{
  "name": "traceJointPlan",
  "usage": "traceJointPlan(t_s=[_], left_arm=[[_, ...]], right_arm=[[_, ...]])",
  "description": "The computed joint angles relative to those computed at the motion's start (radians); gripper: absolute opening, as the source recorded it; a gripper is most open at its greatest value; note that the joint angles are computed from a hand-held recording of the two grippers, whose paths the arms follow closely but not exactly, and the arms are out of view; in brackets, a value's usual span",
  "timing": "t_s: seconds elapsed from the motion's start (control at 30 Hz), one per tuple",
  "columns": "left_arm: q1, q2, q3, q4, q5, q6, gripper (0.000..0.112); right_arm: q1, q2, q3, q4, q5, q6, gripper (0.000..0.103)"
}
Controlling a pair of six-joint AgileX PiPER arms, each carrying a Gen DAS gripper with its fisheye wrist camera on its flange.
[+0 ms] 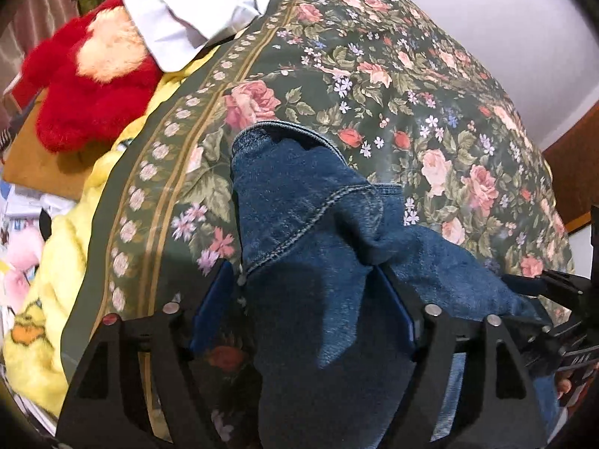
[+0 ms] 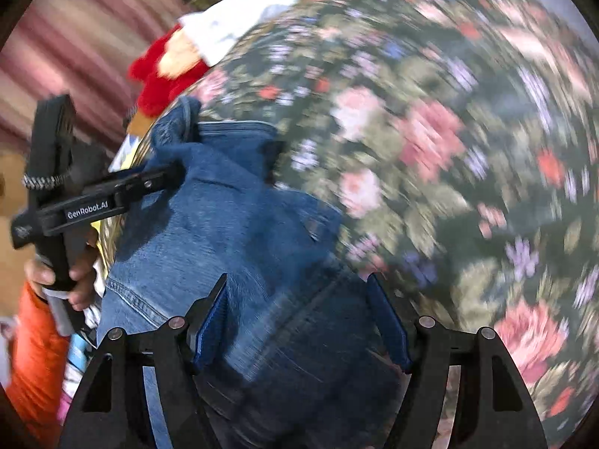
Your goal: Fold large clothes
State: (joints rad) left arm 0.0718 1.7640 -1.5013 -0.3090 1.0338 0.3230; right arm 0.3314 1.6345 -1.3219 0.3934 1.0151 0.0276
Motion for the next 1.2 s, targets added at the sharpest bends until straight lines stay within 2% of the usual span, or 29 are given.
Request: traceJointPlan(t_s=[0.13, 0.27, 0.43, 0.57, 0.67, 0.87, 0.93, 1.03, 1.13, 1.2], left_arm=[[-0.067, -0.016, 0.012, 0.114, -0.030, -0.061, 0.082], [-0.091, -0.113, 0.060, 0.191, -0.044, -0.060, 0.076], [-0.039, -0.315, 0.129, 0.064, 0.004, 0.082, 0.076], [-0.030, -0.455, 0.194, -0.001, 0.067, 0.170, 0.077], [-0.047, -0.524, 0.266, -0.008, 0.099, 0.181, 0.078], [-0.123, -0.604, 0.489, 0.107, 0.037, 0.092, 0.079], [-0.055, -0.646, 0.546, 0.051, 0.023, 0.136, 0.083], [0.064, -0.680, 0.567, -0.036, 0.075, 0.229, 0.084], [0.102, -0.730, 0.591, -0.004, 0.095, 0.250, 0.084], [0.095, -0.789, 0.617, 0.060, 0.091, 0.235, 0.084]], right_arm=[[0.004, -0.085, 0.080, -0.029, -0.034, 0.047, 0.072], [0.032, -0.170, 0.072, -0.119, 0.020, 0.097, 0.072], [0.083, -0.261, 0.029, -0.200, 0.104, 0.166, 0.072], [0.162, -0.327, 0.015, -0.216, 0.121, 0.199, 0.072], [0.261, -0.350, 0.022, -0.231, 0.102, 0.245, 0.072], [0.412, -0.347, 0.109, -0.378, 0.092, 0.338, 0.072], [0.363, -0.385, 0.181, -0.323, 0.082, 0.300, 0.072], [0.264, -0.459, 0.271, -0.207, 0.064, 0.227, 0.072], [0.195, -0.535, 0.316, -0.156, 0.083, 0.193, 0.073], [0.215, -0.570, 0.318, -0.190, 0.097, 0.230, 0.073]])
